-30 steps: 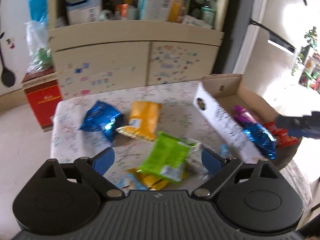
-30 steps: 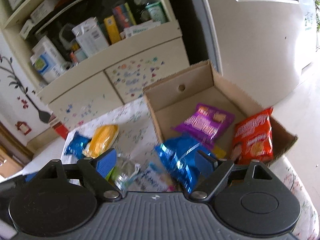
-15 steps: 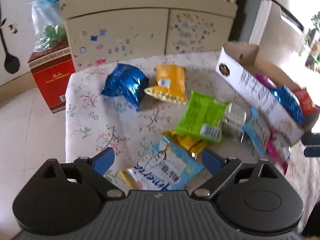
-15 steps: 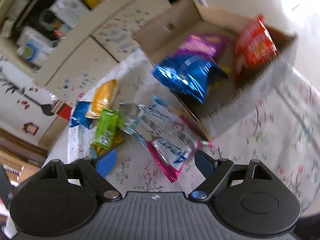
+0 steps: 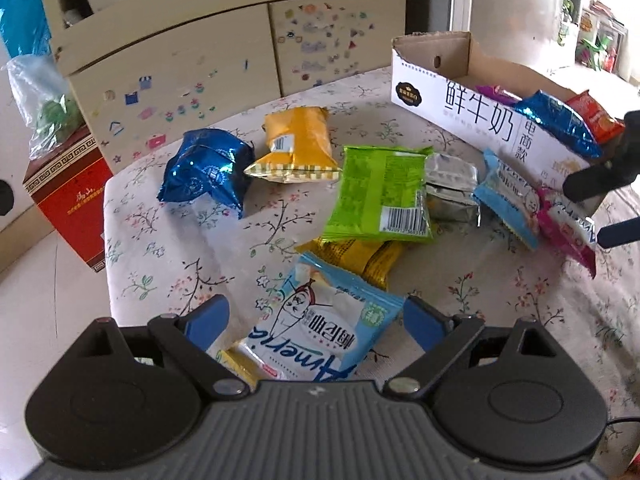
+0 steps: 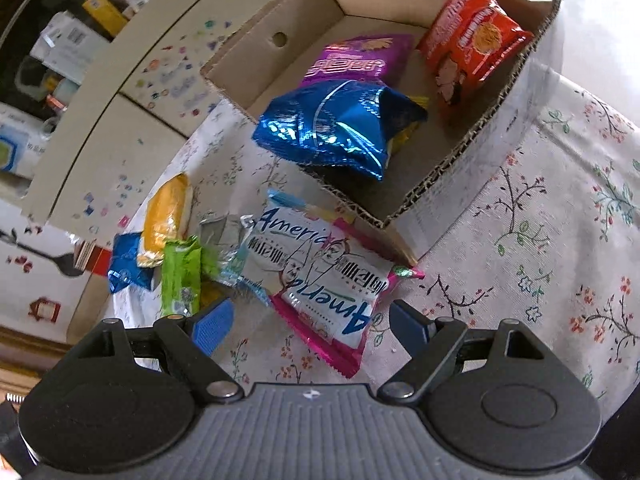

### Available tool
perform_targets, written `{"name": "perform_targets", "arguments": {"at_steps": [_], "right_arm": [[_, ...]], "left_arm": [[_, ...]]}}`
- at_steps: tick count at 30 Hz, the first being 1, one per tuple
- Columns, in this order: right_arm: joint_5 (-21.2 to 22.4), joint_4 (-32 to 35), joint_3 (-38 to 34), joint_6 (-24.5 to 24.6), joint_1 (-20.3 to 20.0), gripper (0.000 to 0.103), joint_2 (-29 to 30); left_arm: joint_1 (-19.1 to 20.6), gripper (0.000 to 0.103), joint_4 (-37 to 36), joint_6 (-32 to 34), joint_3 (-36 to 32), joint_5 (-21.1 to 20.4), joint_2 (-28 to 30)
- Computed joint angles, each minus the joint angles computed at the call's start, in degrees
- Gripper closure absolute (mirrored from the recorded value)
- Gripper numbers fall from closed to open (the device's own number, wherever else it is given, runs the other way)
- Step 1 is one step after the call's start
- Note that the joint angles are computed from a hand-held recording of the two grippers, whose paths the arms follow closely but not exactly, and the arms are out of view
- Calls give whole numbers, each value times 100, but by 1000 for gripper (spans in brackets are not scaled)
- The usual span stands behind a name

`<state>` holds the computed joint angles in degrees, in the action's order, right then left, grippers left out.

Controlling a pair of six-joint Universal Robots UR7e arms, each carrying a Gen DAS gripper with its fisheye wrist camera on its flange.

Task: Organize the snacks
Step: 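Move both grippers back to the white Amerie packets on the tablecloth, then close the left gripper on a blue-trimmed Amerie packet while the right grasps a pink-trimmed one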

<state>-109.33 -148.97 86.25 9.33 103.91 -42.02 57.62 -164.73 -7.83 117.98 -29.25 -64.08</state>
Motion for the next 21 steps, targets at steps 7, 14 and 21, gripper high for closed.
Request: {"name": "perform_targets", "arguments": {"at_steps": [7,14,21], "right_arm": [[-230,-176,-33,92,39,14,155],[-358,-211,-36,173,24,31,248],[-272,-236,48,-84,17,48,218]], "left_arm": [[118,9,-349,279,-32,-75,127],[152,10,-428,456,0,-136,223],[173,31,-223,-30,39,-450,64]]}}
